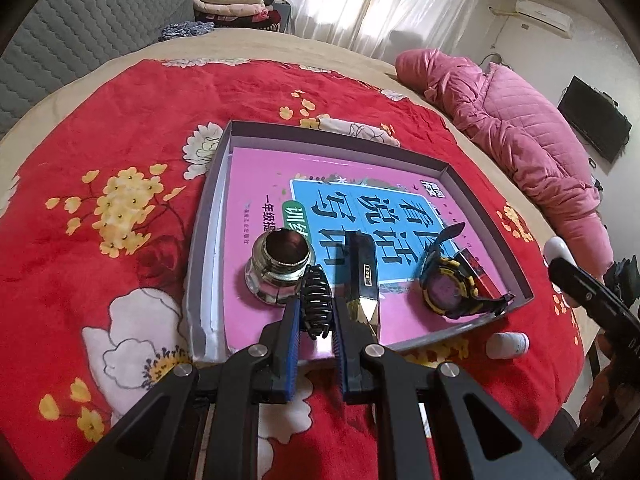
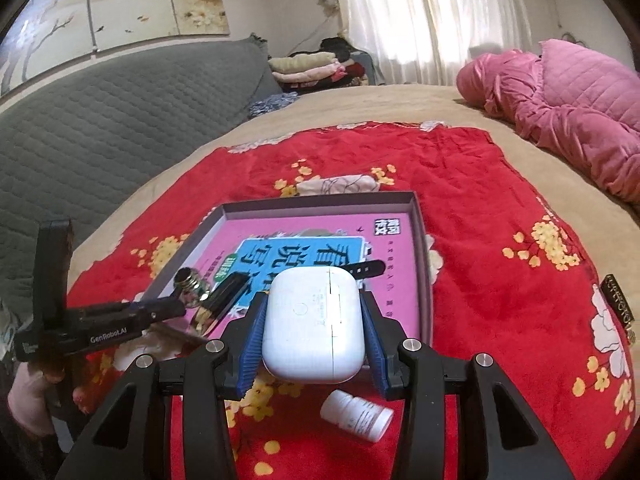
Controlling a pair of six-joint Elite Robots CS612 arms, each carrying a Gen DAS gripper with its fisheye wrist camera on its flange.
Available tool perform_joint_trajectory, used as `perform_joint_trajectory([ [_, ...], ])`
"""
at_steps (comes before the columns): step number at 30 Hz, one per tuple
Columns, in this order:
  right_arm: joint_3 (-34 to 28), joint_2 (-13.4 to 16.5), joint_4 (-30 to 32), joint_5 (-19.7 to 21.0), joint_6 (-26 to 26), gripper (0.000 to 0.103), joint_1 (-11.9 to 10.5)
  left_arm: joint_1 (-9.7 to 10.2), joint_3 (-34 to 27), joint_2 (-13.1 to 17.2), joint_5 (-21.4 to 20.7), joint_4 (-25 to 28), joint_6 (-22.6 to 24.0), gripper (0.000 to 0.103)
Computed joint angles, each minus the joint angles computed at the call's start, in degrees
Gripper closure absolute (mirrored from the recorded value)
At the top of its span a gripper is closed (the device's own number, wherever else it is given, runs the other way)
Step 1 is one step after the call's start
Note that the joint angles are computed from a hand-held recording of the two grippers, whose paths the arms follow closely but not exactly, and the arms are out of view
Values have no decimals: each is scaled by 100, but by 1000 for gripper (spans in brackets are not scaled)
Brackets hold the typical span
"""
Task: Organize rigid objects
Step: 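Lower the earbuds case into the box with right tool while left tool lowers the clip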
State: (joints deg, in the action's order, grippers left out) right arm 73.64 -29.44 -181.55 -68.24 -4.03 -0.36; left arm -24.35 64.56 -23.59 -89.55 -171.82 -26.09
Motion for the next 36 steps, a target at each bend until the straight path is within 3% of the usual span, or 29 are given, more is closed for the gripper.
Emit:
perform_joint_trajectory([
  [16, -287, 137, 157, -456, -247, 57, 118, 42, -217, 142, -97, 10, 81, 88],
  [30, -946, 458, 900, -701, -245, 57, 221, 5, -226, 138, 69, 78, 260, 88],
  [36, -1121, 546, 1231, -538, -354, 57, 232, 2, -218, 134, 76, 90, 314, 88],
])
